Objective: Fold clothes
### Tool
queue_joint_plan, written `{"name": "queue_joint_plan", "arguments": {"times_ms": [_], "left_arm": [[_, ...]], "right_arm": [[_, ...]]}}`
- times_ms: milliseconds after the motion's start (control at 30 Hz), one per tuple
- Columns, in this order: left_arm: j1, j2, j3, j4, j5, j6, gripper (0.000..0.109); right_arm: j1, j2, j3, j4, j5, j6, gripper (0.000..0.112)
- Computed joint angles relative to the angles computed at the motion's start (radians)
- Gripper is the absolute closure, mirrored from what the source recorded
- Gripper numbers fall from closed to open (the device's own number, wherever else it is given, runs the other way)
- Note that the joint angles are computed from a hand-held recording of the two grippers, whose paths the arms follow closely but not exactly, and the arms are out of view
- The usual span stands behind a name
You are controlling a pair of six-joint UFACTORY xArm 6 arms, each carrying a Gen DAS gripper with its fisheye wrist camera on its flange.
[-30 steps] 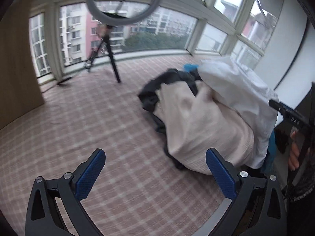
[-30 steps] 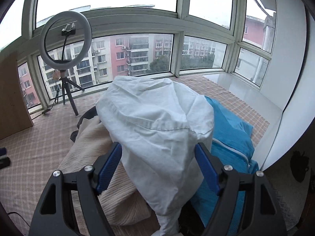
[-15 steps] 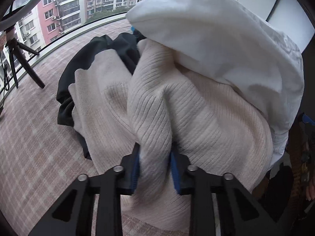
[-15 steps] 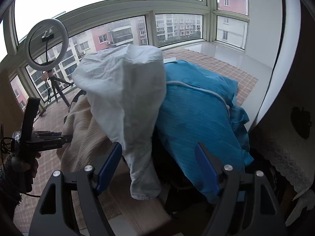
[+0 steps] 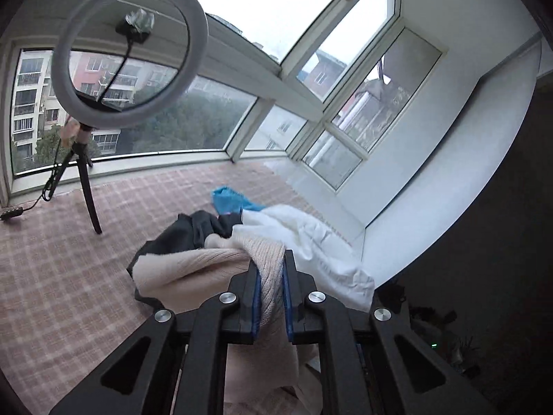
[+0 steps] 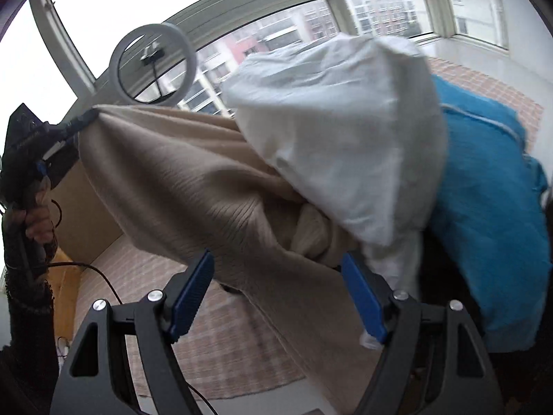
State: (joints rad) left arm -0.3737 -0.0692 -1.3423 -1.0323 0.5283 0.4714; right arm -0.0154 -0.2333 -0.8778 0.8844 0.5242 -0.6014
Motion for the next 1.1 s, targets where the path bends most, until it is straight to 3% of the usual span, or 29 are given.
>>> {"name": "queue_joint_plan", "arguments": {"times_ms": [67,133,200,300,333,433,500,533,600,667,733,800,833,867,1000,1100], "left_arm": [[0.057,-0.043,0.030,-0.079,-0.035,0.069,0.104],[0.102,-0.113,0.092,-0.093,-0.133,0.105,0.107],[0.152,-0.224,0.201,0.044,-0.219,-0.002,0.107],[0.247,-0.376,0.398,0.358,-0.300,-0.227,0.107],[0.291,-0.431,0.464,0.463,-0.284,-0.309,0.107],[0.410,-0.508,0.594,0.776,-0.119,-0.481,0.106],[0.437,-0.526,0.678,0.958,-0.089,-0.651,0.109],[0.446,-0.547,0.703,0.993,-0.064,-0.693,0.109],[0.442,-0.558,0.738,0.937,-0.075,-0.651,0.109],[0.409,-0.500,0.721,0.836,-0.093,-0.548,0.106],[0.362,-0.393,0.652,0.709,-0.079,-0.431,0.101],[0.315,-0.264,0.541,0.616,-0.022,-0.363,0.074],[0.295,-0.185,0.476,0.579,-0.006,-0.334,0.066],[0.272,-0.113,0.413,0.572,0.010,-0.328,0.054],[0.219,0.180,0.129,0.732,0.101,-0.418,0.048],[0.204,0.364,-0.062,0.820,0.214,-0.457,0.046]], "right_arm": [[0.043,0.068,-0.054,-0.088,-0.050,0.089,0.037],[0.063,0.116,-0.092,-0.254,-0.115,0.232,0.037],[0.058,0.150,-0.126,-0.353,-0.124,0.319,0.037],[0.051,0.192,-0.173,-0.314,-0.082,0.303,0.037],[0.056,0.204,-0.185,-0.304,-0.070,0.297,0.037],[0.102,0.238,-0.220,-0.246,-0.014,0.219,0.037],[0.163,0.270,-0.241,-0.267,0.003,0.191,0.037],[0.197,0.289,-0.251,-0.290,0.004,0.189,0.037],[0.257,0.324,-0.268,-0.313,0.017,0.182,0.037],[0.307,0.371,-0.300,-0.281,0.034,0.135,0.037],[0.347,0.414,-0.319,-0.320,0.041,0.179,0.037],[0.377,0.451,-0.338,-0.315,0.071,0.192,0.037],[0.389,0.458,-0.336,-0.312,0.086,0.196,0.037],[0.398,0.447,-0.312,-0.309,0.088,0.197,0.037],[0.422,0.389,-0.199,-0.309,0.050,0.233,0.037],[0.428,0.340,-0.117,-0.310,0.013,0.267,0.037]]}}
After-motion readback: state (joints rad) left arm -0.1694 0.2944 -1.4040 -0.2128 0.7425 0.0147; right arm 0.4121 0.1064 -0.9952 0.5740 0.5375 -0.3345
